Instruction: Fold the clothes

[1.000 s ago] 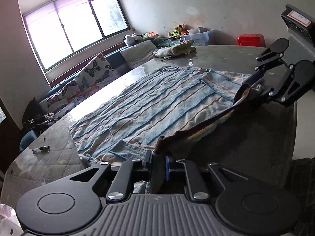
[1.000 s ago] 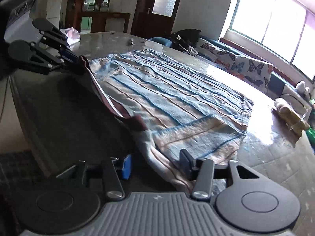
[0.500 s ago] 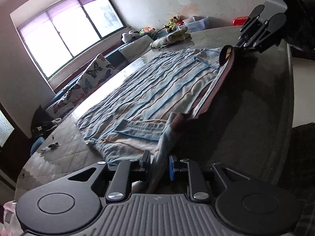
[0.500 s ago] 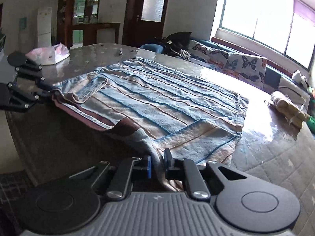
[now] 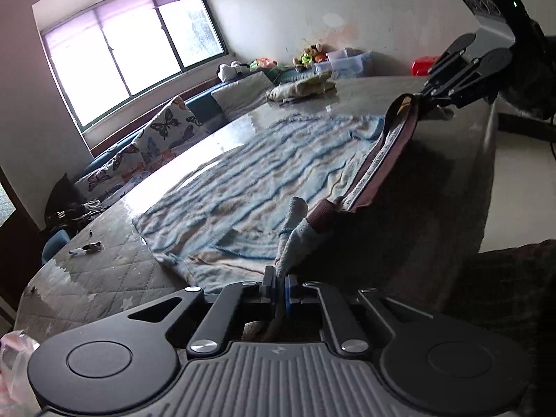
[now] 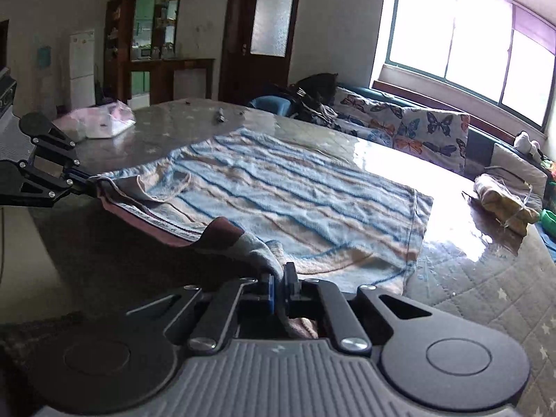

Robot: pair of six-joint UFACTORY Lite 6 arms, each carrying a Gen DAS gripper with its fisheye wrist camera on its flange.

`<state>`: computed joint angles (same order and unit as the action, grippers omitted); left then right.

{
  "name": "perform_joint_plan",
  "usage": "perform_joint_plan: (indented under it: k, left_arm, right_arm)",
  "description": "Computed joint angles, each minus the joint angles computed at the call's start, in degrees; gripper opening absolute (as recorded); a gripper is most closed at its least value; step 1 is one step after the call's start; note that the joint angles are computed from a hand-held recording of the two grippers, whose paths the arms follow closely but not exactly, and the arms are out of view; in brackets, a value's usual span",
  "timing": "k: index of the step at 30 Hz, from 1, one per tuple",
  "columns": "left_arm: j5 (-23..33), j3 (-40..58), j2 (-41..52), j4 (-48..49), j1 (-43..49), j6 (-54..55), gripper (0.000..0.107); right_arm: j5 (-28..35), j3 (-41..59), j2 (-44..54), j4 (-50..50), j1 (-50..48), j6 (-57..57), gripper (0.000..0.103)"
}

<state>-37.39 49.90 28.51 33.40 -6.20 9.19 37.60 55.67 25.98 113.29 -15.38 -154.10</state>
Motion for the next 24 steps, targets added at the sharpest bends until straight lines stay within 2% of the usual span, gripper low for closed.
perform_joint_plan:
  k: [7, 10, 17, 20, 24]
  left_arm:
    - [2.3, -17.6, -20.3, 6.7, 0.8, -4.2, 0.005]
    - [3.8, -18.1, -22.3, 6.6, 0.1, -3.6, 0.005]
    - [5.5, -1.1, -11.1, 12.9, 2.0, -14.3, 0.005]
    - [7.8, 9.9, -4.1, 16.0, 2.2, -19.9, 0.005]
    - [12.3, 27.8, 7.5, 22.6, 1.6, -29.5, 0.005]
  right_arm:
    - [2.8, -11.5, -15.3, -15.6, -5.1, 9.8, 0.004]
    - [3.0, -12.3, -18.3, -21.0, -5.9, 15.1, 0.004]
    - [2.8, 1.3, -10.1, -26.9, -3.4, 25.8, 0.003]
    - [2.5, 10.1, -4.5, -29.3, -1.8, 31.2, 0.003]
    - [1.6, 28.3, 7.4, -35.2, 1.0, 42.6, 0.003]
